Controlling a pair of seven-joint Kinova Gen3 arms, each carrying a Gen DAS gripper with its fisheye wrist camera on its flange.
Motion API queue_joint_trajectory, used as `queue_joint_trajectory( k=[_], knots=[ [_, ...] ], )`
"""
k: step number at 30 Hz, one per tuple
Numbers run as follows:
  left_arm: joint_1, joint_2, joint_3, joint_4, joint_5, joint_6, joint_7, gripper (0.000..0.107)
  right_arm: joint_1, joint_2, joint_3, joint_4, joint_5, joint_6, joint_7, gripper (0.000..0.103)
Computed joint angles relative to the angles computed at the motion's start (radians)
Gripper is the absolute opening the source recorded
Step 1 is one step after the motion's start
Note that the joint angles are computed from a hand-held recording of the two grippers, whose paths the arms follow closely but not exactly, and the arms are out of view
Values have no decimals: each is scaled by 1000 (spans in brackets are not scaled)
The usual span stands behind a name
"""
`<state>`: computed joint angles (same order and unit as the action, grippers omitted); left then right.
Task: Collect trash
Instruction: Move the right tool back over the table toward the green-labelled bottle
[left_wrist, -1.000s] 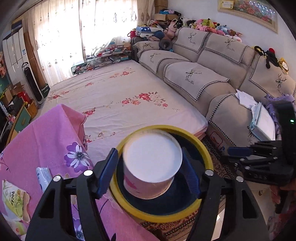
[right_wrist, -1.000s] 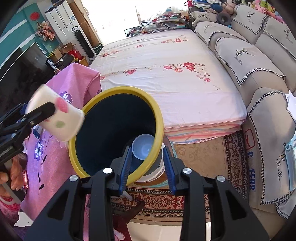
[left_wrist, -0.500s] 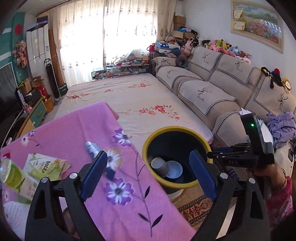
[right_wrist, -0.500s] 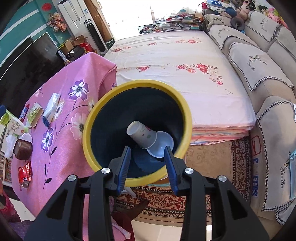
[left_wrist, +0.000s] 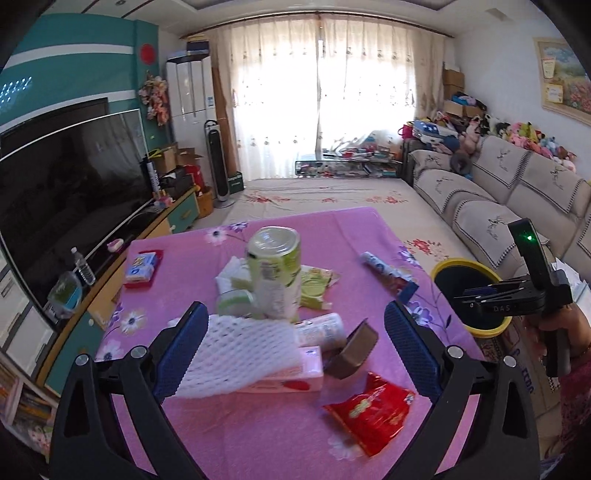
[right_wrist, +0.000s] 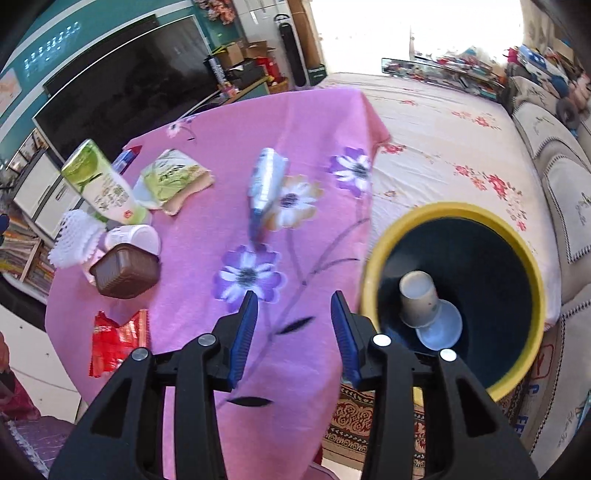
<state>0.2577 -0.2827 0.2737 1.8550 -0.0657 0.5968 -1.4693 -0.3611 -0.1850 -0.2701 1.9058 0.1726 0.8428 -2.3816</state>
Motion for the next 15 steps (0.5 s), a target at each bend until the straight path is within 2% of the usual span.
queue_joint_trajectory(
  k=[6, 9, 11, 15],
  knots=[
    [-24, -54, -109, 66, 38, -3, -62, 95, -90, 142, -23, -158, 31, -56, 65, 50],
    [-42, -62, -138, 83, 63, 3, -86, 95, -153, 212, -20, -247, 64, -70, 99, 56],
    [-48, -63, -155, 90, 82, 7, -105, 95, -190, 253, -9, -299, 79, -88, 137, 66],
    [-60, -68, -169, 99, 111, 8, -129, 95, -256, 323, 27, -397, 125, -90, 178, 69]
  ],
)
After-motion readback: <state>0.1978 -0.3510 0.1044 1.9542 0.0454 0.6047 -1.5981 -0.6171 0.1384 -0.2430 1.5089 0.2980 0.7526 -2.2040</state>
